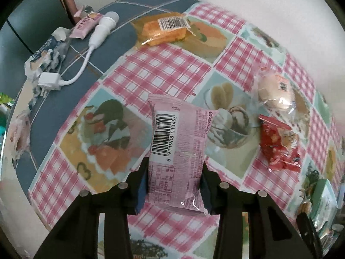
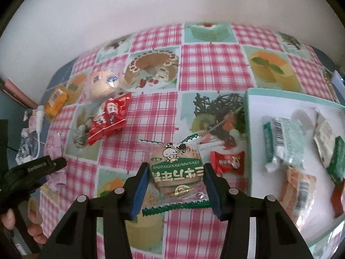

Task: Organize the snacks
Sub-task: 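Carry the pink packet and round cake packet over the white tray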

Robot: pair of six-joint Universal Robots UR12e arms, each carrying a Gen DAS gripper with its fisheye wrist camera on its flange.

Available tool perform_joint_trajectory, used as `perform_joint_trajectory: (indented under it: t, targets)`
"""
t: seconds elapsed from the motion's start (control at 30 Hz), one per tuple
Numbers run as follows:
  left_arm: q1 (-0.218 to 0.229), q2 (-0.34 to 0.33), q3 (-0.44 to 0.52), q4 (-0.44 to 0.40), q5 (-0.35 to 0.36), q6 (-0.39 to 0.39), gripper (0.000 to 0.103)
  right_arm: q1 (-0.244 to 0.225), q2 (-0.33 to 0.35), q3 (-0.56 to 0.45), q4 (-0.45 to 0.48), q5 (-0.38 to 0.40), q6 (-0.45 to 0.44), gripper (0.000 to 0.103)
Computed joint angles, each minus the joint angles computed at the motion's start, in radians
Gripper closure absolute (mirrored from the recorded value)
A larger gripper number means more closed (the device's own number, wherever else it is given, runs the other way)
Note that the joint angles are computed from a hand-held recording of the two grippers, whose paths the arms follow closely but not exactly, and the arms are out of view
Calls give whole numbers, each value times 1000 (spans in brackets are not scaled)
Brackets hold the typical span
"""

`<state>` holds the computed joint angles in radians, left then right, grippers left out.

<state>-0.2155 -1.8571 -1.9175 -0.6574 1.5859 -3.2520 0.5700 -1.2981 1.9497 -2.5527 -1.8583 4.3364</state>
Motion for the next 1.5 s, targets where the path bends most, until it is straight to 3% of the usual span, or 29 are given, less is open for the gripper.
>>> perform_joint_trajectory:
  t: [0.2, 0.47, 0.63, 0.93, 1.5]
  targets:
    - [7, 67, -39, 51, -27, 26, 60, 21, -47, 23, -29, -59, 31, 50]
    - [-31, 130, -67, 129, -29, 54, 60, 69, -108, 44, 8, -183, 115, 50]
    - [-46, 135, -63, 162, -77, 59, 60, 68, -140, 67, 34, -213, 165, 50]
    - [-87, 164, -81, 203, -93, 62, 60, 68, -209, 117, 103, -273, 263, 50]
    - [-191, 196, -108, 233, -137, 170, 59, 55, -369, 232, 273, -322, 528, 50]
